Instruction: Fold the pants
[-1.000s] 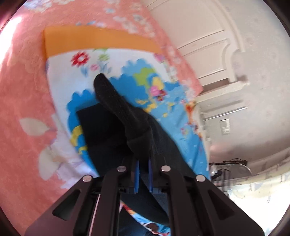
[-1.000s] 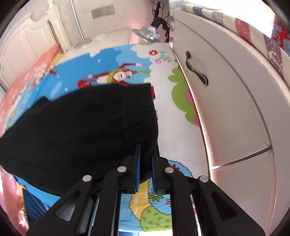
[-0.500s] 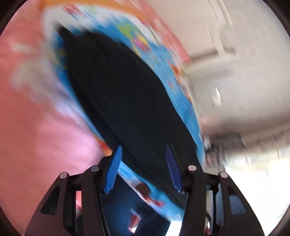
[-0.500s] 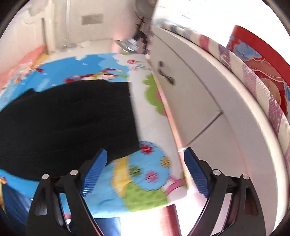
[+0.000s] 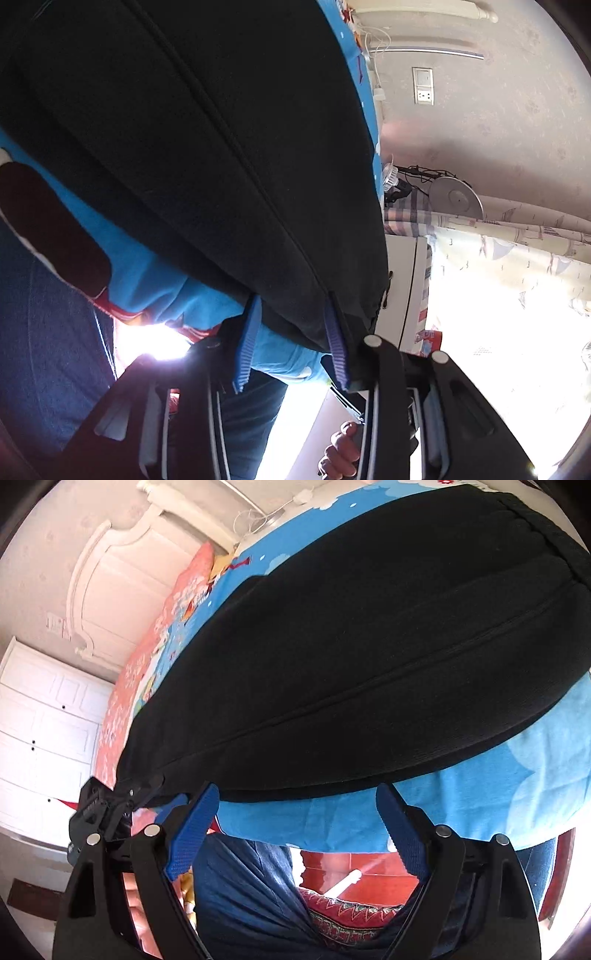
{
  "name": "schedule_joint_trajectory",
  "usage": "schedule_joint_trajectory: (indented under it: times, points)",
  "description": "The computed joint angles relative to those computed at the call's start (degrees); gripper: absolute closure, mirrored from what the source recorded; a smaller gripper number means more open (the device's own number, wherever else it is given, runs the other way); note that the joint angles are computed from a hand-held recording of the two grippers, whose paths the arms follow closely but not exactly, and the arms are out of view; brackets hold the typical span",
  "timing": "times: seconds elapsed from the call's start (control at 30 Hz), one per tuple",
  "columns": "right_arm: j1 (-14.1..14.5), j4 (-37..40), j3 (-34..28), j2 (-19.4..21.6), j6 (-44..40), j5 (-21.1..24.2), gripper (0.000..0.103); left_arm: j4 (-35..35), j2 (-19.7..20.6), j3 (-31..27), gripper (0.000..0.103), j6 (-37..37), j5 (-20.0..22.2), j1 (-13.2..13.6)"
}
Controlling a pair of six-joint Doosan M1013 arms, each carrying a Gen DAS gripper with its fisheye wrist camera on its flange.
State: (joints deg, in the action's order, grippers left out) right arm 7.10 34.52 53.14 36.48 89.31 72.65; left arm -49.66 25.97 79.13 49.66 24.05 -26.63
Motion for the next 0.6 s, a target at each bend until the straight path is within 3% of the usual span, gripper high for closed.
schedule_joint_trajectory:
  times: [0.1,0.17,0.2,0.37,0.5,0.6]
  points:
    - [0.16,-0.03,0.24,0.02,0.28,0.14,0.018,0.27,0.61,-0.1,0.074,-1.27,-0.05,-0.17]
    - [0.18,0.15,0.19,0.21,0.08,0.3,0.018,1.35,0.72,-0.26,0.093,-1.85,-0.25,-0.31]
    - [0.18,0.27,0.21,0.27,0.1,0.31,0.018,0.41,0.42,0.24,0.097,-0.23,-0.46,-0.19]
    - [0.43,0.45,-0.09,0.63,1.45,0.18,0.021,3.95,-1.48,0.81,0.098,0.08,-1.8,-0.67]
    - [0.14,1.66,0.02,0.81,2.12,-0.11,0.026,5.02,-1.93,1.48,0.098,-0.92,-0.49,-0.85]
    - [-0.39,3.42,0.1,1.11,2.78,0.04,0.045,5.71,-1.35,1.97,0.098,-3.3,1.15,-0.72]
